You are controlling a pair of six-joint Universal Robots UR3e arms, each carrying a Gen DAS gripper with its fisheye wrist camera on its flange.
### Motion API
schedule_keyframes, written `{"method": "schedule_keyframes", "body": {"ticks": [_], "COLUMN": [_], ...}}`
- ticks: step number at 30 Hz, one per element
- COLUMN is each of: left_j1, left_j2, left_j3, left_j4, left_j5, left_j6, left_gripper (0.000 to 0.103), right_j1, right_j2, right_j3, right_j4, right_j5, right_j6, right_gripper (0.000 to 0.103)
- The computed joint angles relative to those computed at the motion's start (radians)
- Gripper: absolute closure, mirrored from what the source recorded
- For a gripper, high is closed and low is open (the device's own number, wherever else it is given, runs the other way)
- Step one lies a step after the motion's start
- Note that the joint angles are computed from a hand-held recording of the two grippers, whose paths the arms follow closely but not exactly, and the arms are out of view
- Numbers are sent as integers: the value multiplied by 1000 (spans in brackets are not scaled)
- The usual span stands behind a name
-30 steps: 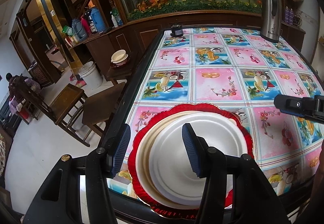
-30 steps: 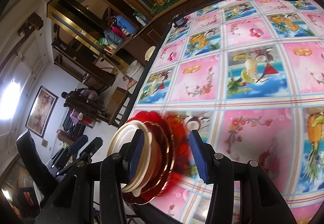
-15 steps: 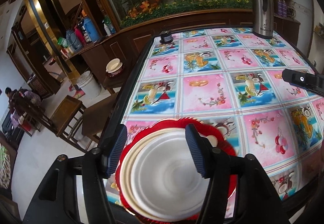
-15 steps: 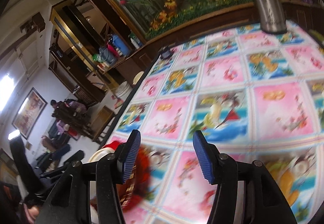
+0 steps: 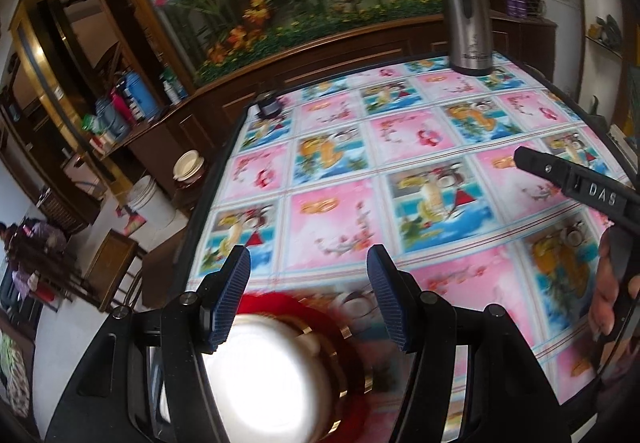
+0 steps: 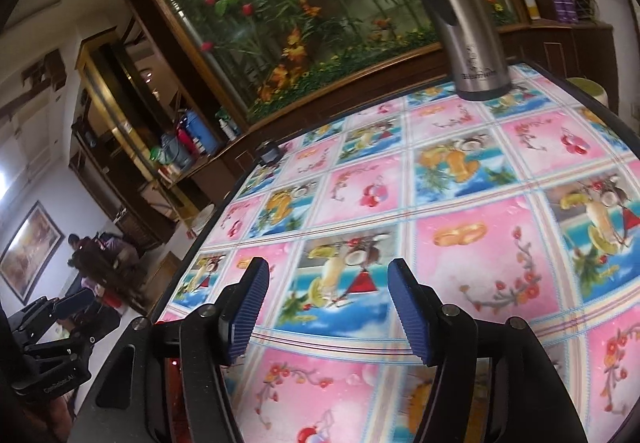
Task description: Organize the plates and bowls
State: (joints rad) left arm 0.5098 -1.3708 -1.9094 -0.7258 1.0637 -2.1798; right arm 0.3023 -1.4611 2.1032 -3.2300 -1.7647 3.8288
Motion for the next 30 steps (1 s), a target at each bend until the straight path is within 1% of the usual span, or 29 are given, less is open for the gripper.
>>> {"method": "schedule_keyframes", "body": {"ticks": [1,3,5,11,16,19,22,27,30], "left_j1": [-18,-64,-106,-197,-266,-303,-324,-352,-366], "left_j2": [0,-6,-17,-44,-76,-103,-128,-172,-199], "left_j3": [-1,-4,-2,4,9,8,8,15,22], "left_j4": [4,14,24,37,52,65,77,85,89], "left_j5": [5,19,37,70,101,126,137,159,173], "left_j6": [-8,-32,-54,-110,-163,-185,-208,-236,-243], "left_gripper": [43,43,43,43,43,43,43,43,43], "right_j1": [-2,7,17,9,-11,-38,-53,-52,-61], "right_j2": [-14,-37,-56,-104,-120,-124,-123,-122,-125], "right_j3": [17,33,49,102,137,159,162,164,165], "right_j4": [-3,2,4,5,-7,-19,-12,-9,-4], "right_j5": [-13,-45,-83,-112,-109,-80,-63,-73,-57], "right_j6": [-3,-14,-29,-52,-64,-63,-65,-62,-65], "right_gripper": [39,35,33,33,32,32,32,32,32]}}
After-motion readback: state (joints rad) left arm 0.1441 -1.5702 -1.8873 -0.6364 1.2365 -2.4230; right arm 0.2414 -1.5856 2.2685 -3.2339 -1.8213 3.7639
